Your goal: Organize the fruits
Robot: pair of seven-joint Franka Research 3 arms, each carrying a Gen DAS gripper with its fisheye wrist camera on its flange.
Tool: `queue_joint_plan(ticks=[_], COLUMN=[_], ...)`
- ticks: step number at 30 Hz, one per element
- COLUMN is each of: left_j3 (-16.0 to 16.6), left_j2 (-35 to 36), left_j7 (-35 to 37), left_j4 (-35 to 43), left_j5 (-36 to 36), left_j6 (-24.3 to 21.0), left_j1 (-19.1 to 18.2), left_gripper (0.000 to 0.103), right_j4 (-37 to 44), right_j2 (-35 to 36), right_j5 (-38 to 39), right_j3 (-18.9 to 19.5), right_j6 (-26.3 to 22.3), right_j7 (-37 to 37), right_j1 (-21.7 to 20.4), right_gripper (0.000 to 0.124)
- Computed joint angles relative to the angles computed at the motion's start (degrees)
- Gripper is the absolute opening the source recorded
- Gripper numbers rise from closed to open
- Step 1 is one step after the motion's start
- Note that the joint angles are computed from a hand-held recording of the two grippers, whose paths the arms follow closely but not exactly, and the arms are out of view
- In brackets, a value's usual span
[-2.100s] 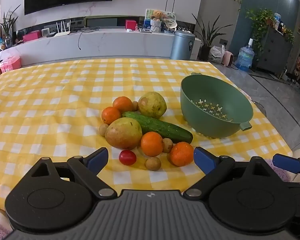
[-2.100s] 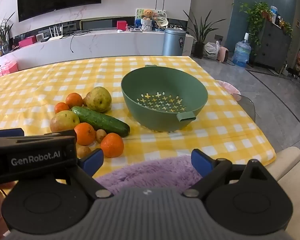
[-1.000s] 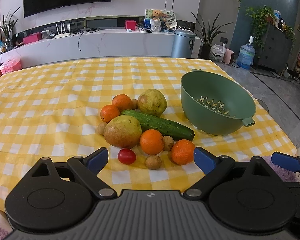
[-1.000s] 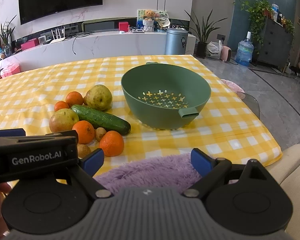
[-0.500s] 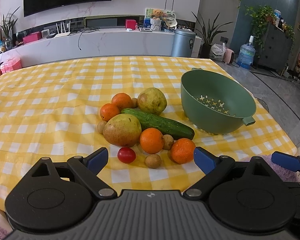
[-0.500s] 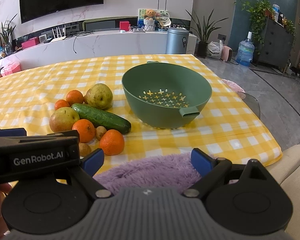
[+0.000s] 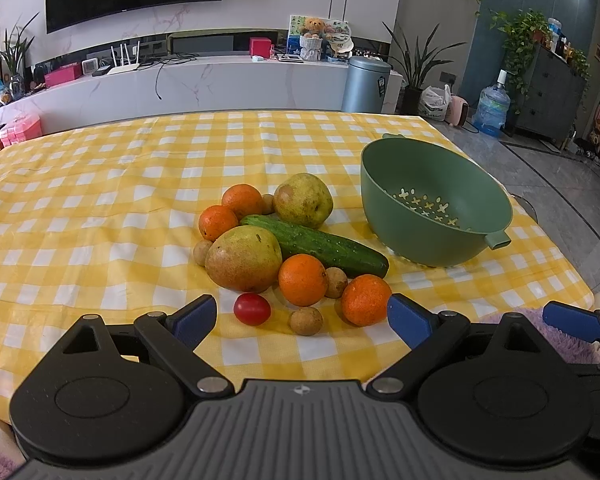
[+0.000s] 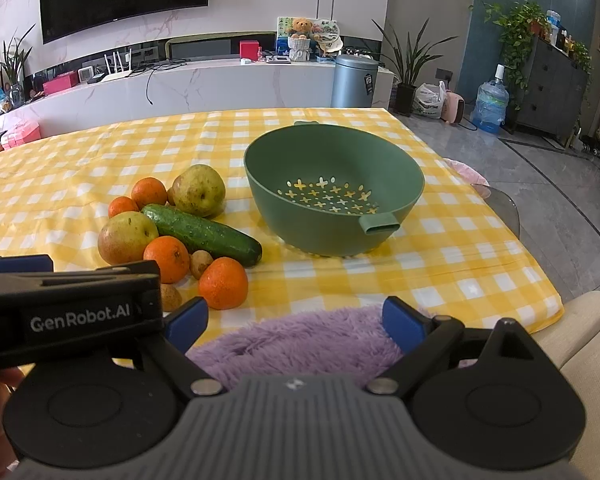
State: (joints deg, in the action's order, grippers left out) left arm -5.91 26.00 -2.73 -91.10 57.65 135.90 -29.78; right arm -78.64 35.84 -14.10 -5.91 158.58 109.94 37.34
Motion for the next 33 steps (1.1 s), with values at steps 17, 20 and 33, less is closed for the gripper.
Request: queue_joint_plan(ticks=[17,20,33], left_j3=[0.1,0.2,1.6], left_j2=[0.4,0.4,-2.2], left_j7=[0.2,0.2,-5.1], left_j4=[0.1,0.0,-3.2], left_j5=[-0.7,-0.6,5.5], left_j6=[1.0,1.0,4.6], left_j1=[0.1,0.0,0.0], left_gripper=[0.103,0.103,0.103], right_j4=[0.0,0.0,-1.6], right_j2=[0.1,0.1,-0.8], right_j5=[0.0,-0.1,1.7], right_j3=[-0.1,-0.1,1.2], right_j6=[-0.1,0.0,3.5], right_j7=[-0.2,-0.1,-1.1], right_j1=[0.1,0.1,-1.0], right_gripper=[0.091,0.091,0.091])
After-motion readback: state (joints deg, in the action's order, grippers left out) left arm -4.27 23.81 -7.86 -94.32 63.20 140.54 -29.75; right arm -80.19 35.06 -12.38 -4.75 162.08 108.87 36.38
